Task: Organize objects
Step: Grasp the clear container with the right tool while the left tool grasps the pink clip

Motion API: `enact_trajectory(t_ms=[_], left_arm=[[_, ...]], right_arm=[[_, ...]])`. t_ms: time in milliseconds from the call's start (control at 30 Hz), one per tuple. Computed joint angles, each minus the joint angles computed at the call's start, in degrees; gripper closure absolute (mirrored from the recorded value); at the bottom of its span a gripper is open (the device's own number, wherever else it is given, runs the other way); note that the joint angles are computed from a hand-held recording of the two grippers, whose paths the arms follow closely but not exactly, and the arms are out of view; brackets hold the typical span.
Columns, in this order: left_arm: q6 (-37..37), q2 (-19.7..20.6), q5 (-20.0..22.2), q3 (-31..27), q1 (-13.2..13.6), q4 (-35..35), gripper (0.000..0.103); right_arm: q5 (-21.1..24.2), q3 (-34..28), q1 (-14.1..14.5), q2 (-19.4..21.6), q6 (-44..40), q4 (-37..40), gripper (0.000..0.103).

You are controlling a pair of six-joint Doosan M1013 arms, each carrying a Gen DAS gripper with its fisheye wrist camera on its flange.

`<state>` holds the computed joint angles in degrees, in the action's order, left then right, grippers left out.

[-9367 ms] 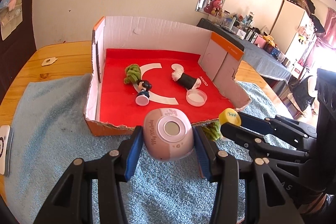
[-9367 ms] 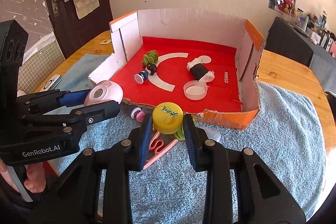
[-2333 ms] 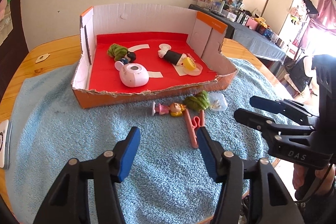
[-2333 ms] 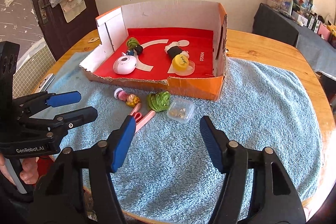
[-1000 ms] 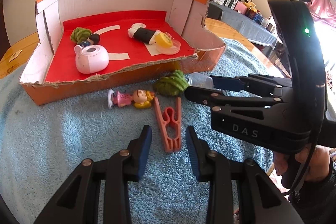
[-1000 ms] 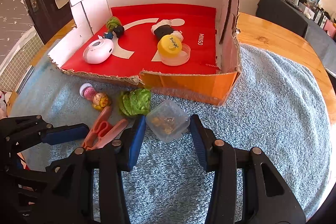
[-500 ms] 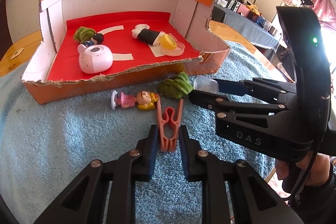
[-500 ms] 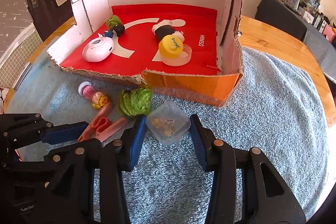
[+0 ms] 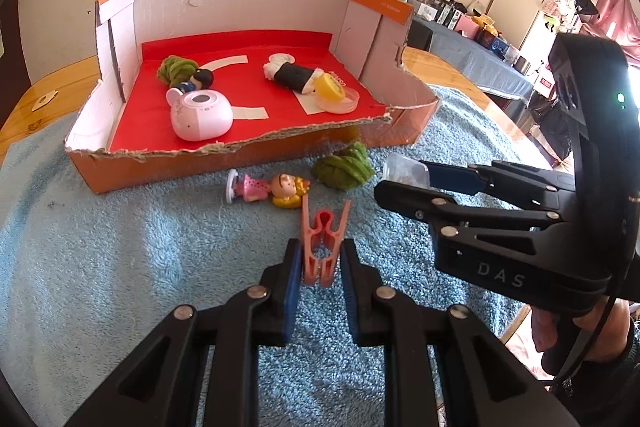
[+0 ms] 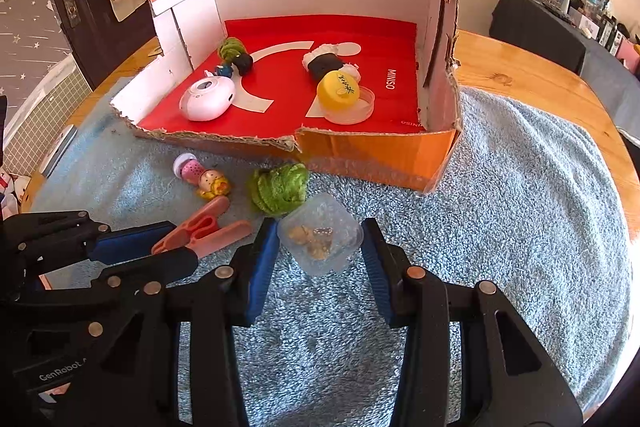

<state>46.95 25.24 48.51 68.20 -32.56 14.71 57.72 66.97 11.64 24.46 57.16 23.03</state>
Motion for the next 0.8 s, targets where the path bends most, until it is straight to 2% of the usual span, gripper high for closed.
enact_trajectory(t_ms=[800], left_arm=[[-4.46, -2.96, -1.98, 2.98, -1.05, 4.97, 0.084]], right_arm=[[-1.12, 2.3, -0.32, -2.79, -3.28, 4.36, 0.062]])
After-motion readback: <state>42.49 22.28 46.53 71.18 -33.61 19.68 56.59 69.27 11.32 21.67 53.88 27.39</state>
